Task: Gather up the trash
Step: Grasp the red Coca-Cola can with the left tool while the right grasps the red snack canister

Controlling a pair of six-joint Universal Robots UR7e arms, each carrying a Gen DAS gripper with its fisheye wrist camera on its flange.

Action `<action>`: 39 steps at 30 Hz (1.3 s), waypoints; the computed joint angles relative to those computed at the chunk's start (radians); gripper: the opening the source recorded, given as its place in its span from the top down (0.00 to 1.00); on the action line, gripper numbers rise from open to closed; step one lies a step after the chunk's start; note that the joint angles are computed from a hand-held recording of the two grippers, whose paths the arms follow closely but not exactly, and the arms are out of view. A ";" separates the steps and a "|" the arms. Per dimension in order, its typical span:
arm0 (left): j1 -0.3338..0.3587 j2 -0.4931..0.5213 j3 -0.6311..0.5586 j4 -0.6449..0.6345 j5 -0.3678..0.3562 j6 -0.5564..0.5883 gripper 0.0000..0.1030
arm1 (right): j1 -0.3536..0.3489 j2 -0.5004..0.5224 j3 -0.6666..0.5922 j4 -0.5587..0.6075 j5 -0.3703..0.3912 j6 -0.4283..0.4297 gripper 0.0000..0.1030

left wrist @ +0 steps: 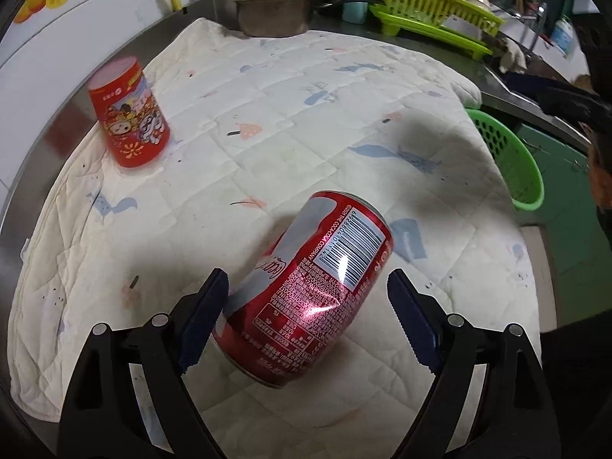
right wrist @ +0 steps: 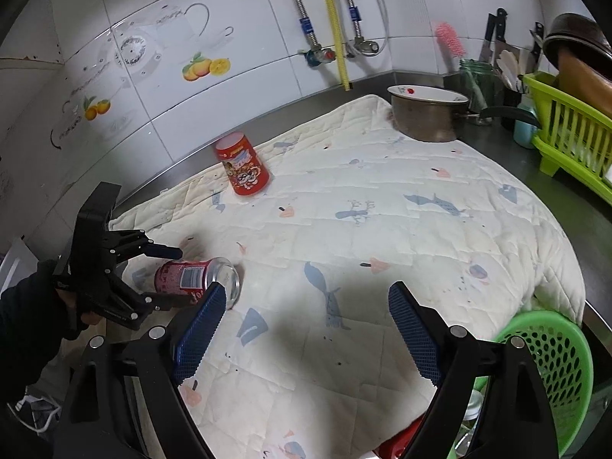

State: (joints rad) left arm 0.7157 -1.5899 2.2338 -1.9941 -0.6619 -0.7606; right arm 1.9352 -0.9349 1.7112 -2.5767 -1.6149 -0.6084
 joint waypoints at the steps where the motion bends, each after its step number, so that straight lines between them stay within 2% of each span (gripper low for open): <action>1: -0.004 -0.001 0.002 0.008 0.001 0.001 0.18 | 0.001 0.002 -0.001 0.002 0.000 -0.001 0.19; 8: -0.012 0.011 0.005 0.059 0.026 -0.007 0.17 | 0.013 0.022 -0.021 0.020 -0.002 -0.011 0.19; 18: -0.024 0.035 0.008 0.116 0.082 -0.077 0.18 | 0.028 0.064 -0.060 0.049 -0.003 -0.025 0.18; 24: -0.029 0.044 -0.001 0.194 0.108 -0.154 0.32 | 0.038 0.089 -0.082 0.060 0.000 -0.032 0.18; 31: -0.037 0.034 0.006 0.202 0.119 -0.222 0.37 | 0.054 0.124 -0.125 0.080 0.014 -0.051 0.18; 35: -0.060 0.021 0.008 0.247 0.141 -0.350 0.39 | 0.067 0.158 -0.171 0.099 0.019 -0.056 0.18; 38: -0.080 0.008 -0.005 0.337 0.154 -0.477 0.40 | 0.082 0.189 -0.210 0.112 0.020 -0.059 0.18; 39: -0.090 0.003 -0.018 0.404 0.155 -0.557 0.40 | 0.088 0.200 -0.223 0.114 0.020 -0.063 0.19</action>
